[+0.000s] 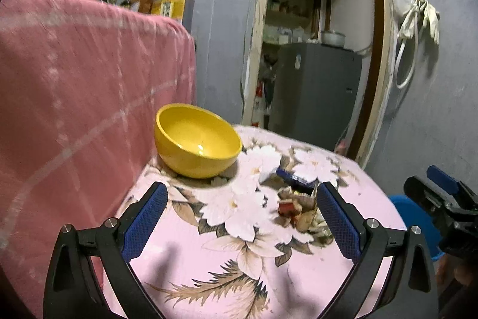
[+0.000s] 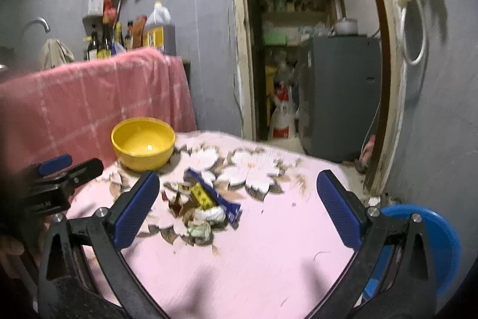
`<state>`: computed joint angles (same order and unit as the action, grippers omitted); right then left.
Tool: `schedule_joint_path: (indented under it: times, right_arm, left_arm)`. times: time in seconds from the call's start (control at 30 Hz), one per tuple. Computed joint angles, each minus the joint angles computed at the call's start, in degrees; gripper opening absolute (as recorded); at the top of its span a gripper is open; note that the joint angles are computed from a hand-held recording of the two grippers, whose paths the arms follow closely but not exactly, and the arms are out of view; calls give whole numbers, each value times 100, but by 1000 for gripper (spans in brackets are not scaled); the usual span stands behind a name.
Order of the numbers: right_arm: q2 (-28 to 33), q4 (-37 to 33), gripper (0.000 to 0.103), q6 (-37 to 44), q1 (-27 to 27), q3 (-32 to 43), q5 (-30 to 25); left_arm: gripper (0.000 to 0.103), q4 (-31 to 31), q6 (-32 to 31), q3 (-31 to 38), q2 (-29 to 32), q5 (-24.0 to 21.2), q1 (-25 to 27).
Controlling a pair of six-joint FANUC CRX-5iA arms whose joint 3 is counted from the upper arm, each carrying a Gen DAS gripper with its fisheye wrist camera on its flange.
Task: Collect trash
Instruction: 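Move both open tools back over the trash pile on the table, then grasp the brown paper scrap with the left tool while the right tool grasps the white-green crumpled paper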
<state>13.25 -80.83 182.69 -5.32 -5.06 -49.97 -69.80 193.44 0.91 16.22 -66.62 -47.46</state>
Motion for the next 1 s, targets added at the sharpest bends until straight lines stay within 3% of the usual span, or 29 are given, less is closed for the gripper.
schedule_joint_path:
  times: [0.17,0.27,0.47,0.67,0.9,1.0]
  right_arm:
    - [237,752,103,-712,361,263,141]
    - [433,1240,91,-1235,542,480,92]
    - [746,2225,69,-2093,921,876,-182]
    - [950,2805,60,-2405,1198,1113,-460]
    - [1199,3355,51,-2792,1508,1370,-675]
    - [1317,3493,37,-2951,1568,1503,-812]
  left_arm:
    - [97,384,-133,-104,-52,456,337]
    - [96,557,-225,-127,-68,648,461]
    - [78,1161,-1005,-105,-39,1180,855]
    - [55,1737,-1717,-143,-14,1809,1207]
    - [46,2344,-2587,-108,92,2321,1532]
    - [45,2584,-2932,-101,137,2548,1677]
